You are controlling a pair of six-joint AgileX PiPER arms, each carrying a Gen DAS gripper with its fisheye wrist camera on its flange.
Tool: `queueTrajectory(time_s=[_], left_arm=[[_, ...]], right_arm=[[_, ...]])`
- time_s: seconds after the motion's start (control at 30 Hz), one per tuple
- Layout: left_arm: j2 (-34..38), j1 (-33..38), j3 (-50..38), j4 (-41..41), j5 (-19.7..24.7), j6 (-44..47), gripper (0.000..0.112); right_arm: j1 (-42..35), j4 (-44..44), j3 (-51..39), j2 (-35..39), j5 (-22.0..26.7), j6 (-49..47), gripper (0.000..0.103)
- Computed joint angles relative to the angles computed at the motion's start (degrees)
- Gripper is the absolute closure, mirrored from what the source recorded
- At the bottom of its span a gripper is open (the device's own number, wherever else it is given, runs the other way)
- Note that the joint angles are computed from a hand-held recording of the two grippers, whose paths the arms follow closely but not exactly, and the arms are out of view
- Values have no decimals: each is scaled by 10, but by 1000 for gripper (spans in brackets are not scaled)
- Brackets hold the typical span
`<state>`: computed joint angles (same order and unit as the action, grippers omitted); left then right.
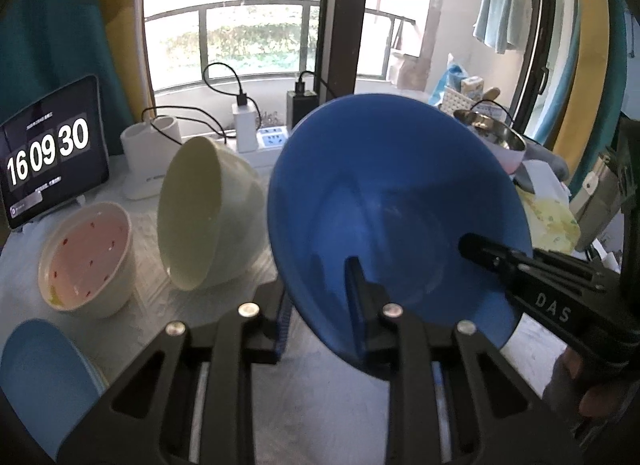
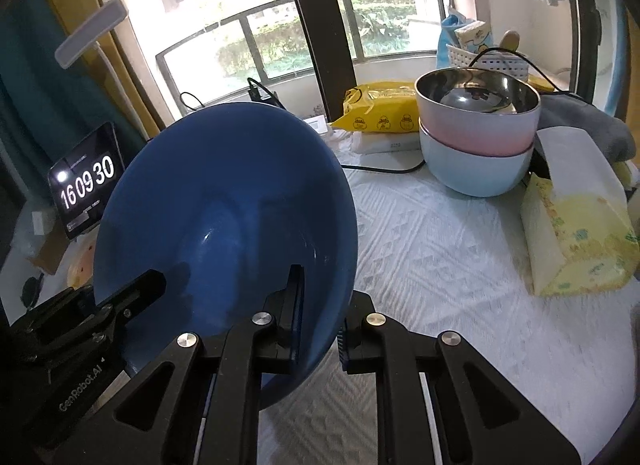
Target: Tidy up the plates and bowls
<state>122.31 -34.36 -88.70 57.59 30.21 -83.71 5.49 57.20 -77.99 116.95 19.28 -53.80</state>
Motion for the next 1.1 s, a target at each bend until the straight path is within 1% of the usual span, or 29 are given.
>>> queueTrajectory(time_s=[0.13, 0.3, 0.43, 0.67, 1.0, 1.1], left_arm=[[-25, -11, 40, 19, 0, -32, 87], [-58, -23, 89, 47, -1, -75, 87], [-88, -34, 133, 75, -7, -115, 87], [-130, -60, 201, 131, 1, -191, 87], [-171, -92, 273, 174, 14, -271, 87], [-184, -101, 297, 182, 17, -294, 87]], right_arm=[[4, 20, 34, -26, -7, -22, 88], [9, 72, 87, -62, -17, -72, 87], [11, 96, 123, -90, -16, -91, 87], [21, 161, 190, -139, -32, -157, 87], [42, 199, 262, -188, -51, -190, 87], [49, 198, 278, -198, -55, -188, 86]])
